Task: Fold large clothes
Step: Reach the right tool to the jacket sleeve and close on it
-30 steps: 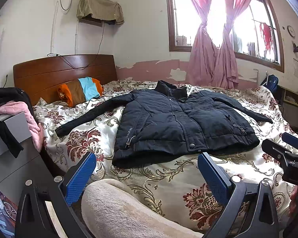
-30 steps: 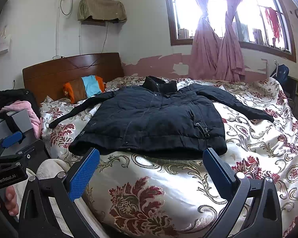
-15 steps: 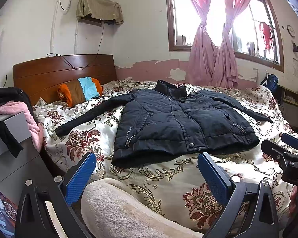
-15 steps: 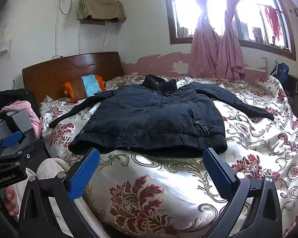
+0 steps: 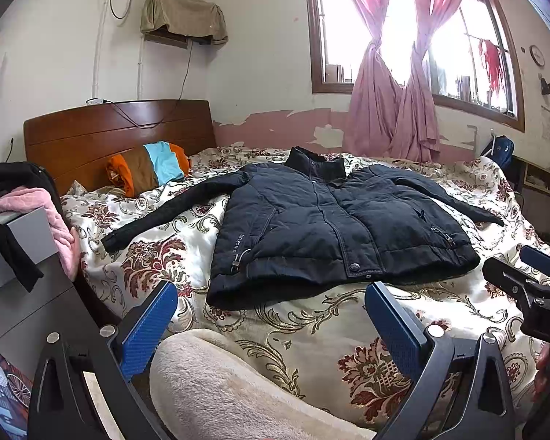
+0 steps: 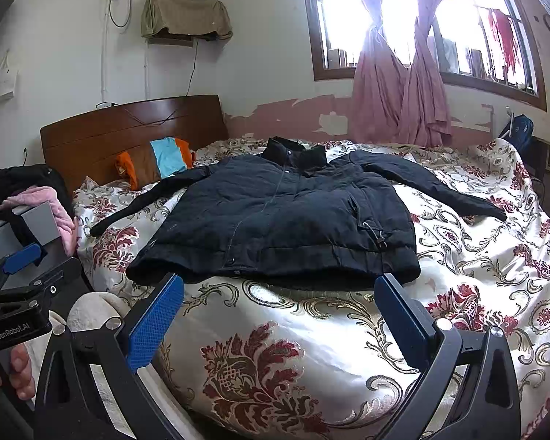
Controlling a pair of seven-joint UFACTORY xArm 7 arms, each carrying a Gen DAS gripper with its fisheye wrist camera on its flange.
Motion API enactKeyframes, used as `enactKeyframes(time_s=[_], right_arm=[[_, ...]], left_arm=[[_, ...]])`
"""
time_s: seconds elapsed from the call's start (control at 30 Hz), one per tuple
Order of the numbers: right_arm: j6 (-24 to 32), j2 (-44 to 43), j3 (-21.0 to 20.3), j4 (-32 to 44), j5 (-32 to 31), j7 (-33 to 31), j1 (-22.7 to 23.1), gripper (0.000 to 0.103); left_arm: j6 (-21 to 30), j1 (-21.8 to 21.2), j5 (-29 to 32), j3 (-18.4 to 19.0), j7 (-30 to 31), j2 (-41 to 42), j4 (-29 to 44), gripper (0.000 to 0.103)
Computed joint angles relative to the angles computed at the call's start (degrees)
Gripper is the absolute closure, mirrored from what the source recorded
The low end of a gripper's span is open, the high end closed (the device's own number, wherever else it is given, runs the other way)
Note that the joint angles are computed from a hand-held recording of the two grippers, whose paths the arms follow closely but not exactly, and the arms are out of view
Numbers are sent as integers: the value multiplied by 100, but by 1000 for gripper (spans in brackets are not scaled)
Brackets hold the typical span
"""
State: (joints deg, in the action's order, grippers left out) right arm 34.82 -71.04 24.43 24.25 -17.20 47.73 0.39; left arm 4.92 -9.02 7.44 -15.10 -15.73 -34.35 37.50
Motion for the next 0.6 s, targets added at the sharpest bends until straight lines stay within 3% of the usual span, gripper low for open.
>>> enactKeyframes(time_s=[0.1,0.23,0.4,0.6], right_arm=[[61,120,-52,18,42,-4,7,1],[166,498,-238,126,56,-60,-114,1],[-297,842,-926,-29,159,-294,-202,1],[-806,1163,-1299,-58,-49,-697,-1023,1]], left_arm=[[102,-327,-106,272,185,85,34,0],[370,-481,-240,329,246,459,148,0],[870,-947,-598,711,713,1105,736,0],[1022,-663,-330,415,648,2174,1946,0]])
